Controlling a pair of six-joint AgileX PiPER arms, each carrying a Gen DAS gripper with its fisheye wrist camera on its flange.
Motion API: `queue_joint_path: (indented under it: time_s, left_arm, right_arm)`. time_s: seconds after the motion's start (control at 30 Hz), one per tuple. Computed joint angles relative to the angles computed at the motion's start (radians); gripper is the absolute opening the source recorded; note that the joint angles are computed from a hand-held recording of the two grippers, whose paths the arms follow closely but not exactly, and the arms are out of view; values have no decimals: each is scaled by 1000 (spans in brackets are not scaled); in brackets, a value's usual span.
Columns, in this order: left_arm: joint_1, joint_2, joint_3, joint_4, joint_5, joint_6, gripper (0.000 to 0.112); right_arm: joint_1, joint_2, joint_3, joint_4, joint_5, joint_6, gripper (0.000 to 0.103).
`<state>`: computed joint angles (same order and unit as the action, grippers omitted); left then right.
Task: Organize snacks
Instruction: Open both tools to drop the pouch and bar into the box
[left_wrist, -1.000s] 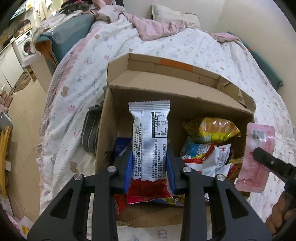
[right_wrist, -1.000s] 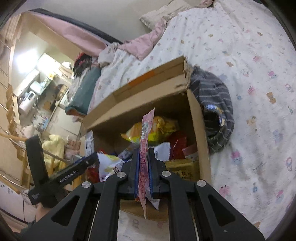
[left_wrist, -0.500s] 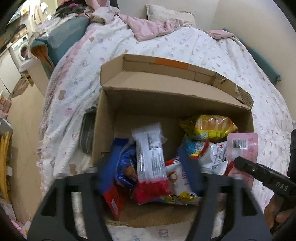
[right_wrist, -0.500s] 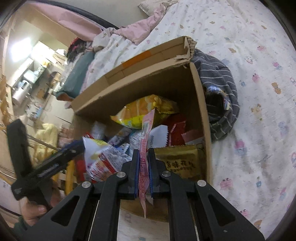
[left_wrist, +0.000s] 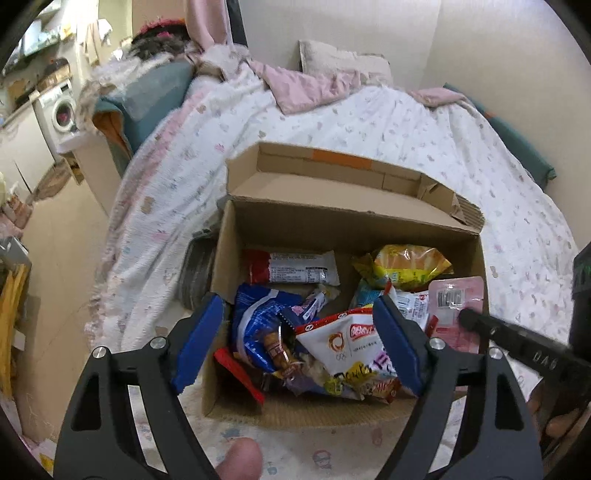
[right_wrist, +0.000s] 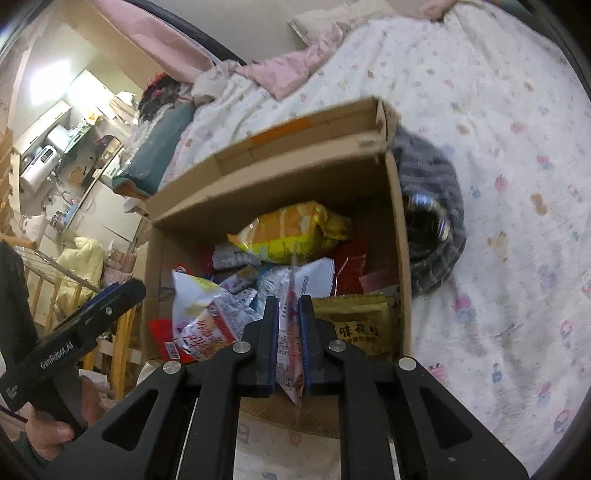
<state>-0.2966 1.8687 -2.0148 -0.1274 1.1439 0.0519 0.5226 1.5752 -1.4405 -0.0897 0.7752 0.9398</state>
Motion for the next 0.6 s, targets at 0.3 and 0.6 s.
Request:
queue_joint_path:
  time_s: [0.3,0.6]
  left_arm:
    - [32,-181,204,-5,-107,43,103]
    - [103,-338,358,-100,-126,121,103]
  right_arm:
    - [155,-95,-2,-388,79,303,93]
    - [384,-126,-128,-569,340,425,103]
